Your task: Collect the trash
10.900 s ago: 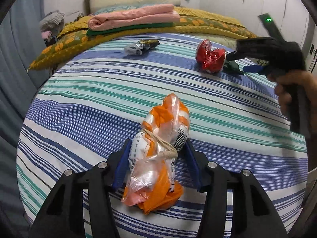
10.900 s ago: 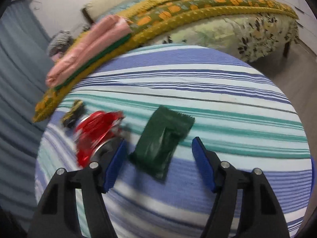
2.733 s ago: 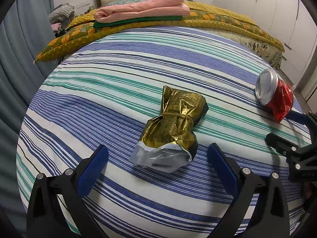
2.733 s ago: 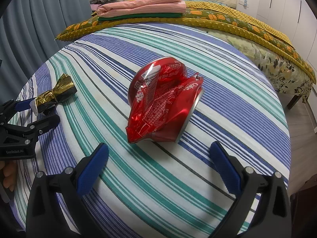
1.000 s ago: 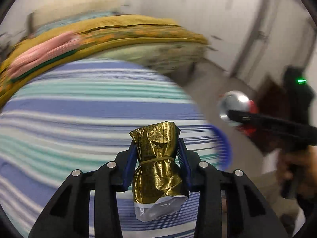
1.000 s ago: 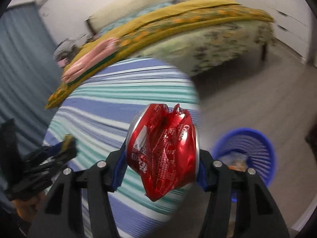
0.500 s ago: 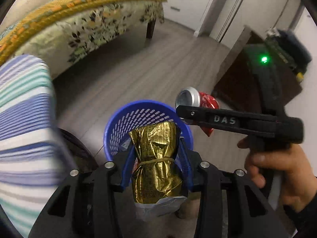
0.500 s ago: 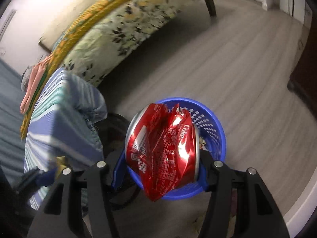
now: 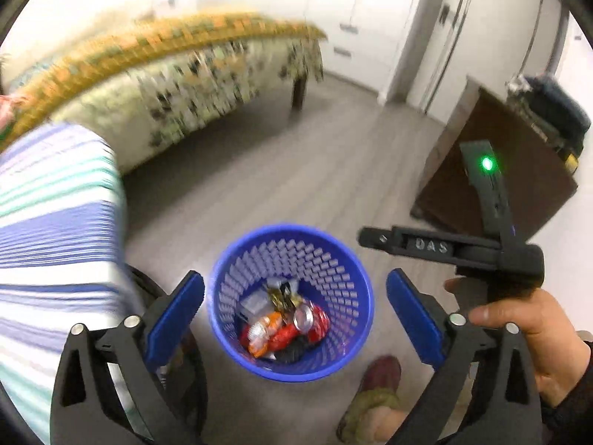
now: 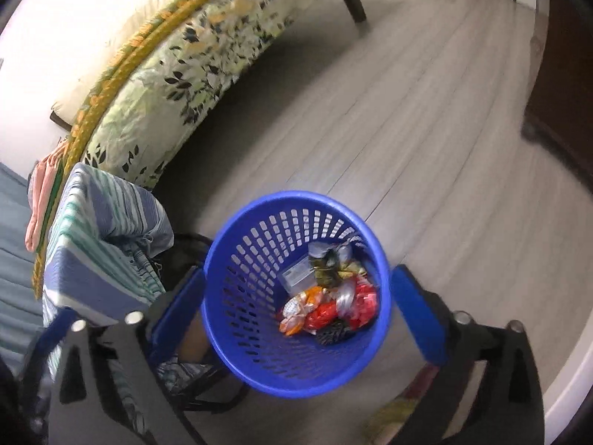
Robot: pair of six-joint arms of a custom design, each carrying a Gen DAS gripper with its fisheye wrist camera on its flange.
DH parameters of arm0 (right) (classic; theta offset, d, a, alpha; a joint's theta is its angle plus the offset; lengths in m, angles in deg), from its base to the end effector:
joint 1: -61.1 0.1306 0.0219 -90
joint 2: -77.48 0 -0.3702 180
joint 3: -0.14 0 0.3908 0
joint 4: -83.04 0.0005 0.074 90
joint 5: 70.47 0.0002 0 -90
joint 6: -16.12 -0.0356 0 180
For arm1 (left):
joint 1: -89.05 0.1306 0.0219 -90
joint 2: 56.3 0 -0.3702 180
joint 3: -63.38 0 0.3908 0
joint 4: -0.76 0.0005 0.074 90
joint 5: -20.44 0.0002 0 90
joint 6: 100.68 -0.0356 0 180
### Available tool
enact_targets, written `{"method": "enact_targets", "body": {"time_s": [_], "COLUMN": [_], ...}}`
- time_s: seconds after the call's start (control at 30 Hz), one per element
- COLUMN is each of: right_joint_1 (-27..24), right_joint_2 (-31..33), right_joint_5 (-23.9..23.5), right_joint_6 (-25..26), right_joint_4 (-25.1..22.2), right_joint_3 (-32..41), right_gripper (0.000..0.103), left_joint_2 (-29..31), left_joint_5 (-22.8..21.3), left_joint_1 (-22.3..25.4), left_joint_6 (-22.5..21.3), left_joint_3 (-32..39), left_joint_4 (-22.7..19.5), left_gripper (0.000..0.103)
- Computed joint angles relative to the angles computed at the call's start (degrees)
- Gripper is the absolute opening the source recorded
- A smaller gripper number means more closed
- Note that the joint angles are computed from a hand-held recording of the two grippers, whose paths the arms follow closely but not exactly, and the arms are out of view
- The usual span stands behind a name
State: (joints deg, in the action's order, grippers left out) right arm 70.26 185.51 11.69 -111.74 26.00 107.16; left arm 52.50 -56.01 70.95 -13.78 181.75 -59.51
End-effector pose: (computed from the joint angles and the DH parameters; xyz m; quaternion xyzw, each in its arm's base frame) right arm 0.5767 0.0974 0.3829 0.2195 0.9339 0.1698 0.2256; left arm 0.5630 -0.1933 0.4618 0.2110 0.9119 -0.1537 0.3166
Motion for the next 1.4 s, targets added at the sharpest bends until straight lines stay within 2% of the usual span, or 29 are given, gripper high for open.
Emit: {"method": "enact_targets", "body": {"time_s": [0.03,0.1,0.17,0.2,0.27,0.33,0.4,0.53,0.63,0.77,0.9,1.4], "right_joint_1": [0.7,2.0,4.0,4.8,7.3,9.2,11.3,14.6,15.5,16.8,17.5,17.9], "right_joint_2": [-1.4,-4.0,-7.5,-8.9,-12.0,-14.0,-15.9,-17.6,-18.5,-18.0,-17.7,-18.5], "right_joint_5": [1.8,5.5,9.6,11.0,14.8,16.3,18.0,22.7,23.2,24.5,24.2,24.1], "right_joint_6": [0.5,1.2,2.0,2.1,3.0,2.8,1.6,1.6,2.0,4.1,4.7,4.4], "right_joint_4": [-1.0,-3.1,-5.0,-5.5,-7.4,-8.0,-9.3,-11.3,-11.8,-14.4,-15.8,-16.8], "right_joint_3": [-0.2,-1.1,-2.6,-3.4,-4.9,-6.0,-6.9,-7.0,-6.7,-5.1,-4.3,-5.0], "right_gripper": [0.098,0.098,0.098,0.098,0.098,0.098,0.098,0.098,0.098,0.098,0.098,0.098], "left_joint_2": [-2.7,-5.9,-8.1,-8.9,-11.3,-14.1,-16.0,-17.2,-18.2,-17.5,-16.6,-15.8], "left_joint_5": [-0.7,-0.4,0.1,-1.2,-3.7,-4.4,-5.4,-11.0,-13.0,-11.0,-11.1,-10.5], "left_joint_1": [0.3,0.9,1.2,1.1,0.8,0.7,0.6,-0.2,-0.2,0.6,0.2,-0.2], "left_joint_6": [0.2,0.3,-0.6,-1.3,-1.7,-2.2,-2.7,-2.7,-2.0,-1.0,-1.7,-1.6], "left_joint_3": [-2.4,-5.0,-6.2,-6.7,-8.9,-11.9,-13.4,-14.0,-14.7,-13.0,-11.6,-11.2], "left_joint_4": [1.8,2.2,-0.4,-1.6,-1.5,-0.2,-0.8,-2.2,-2.3,-5.5,-7.7,-8.9], "left_gripper": [0.098,0.098,0.098,0.098,0.098,0.098,0.098,0.098,0.098,0.098,0.098,0.098]}}
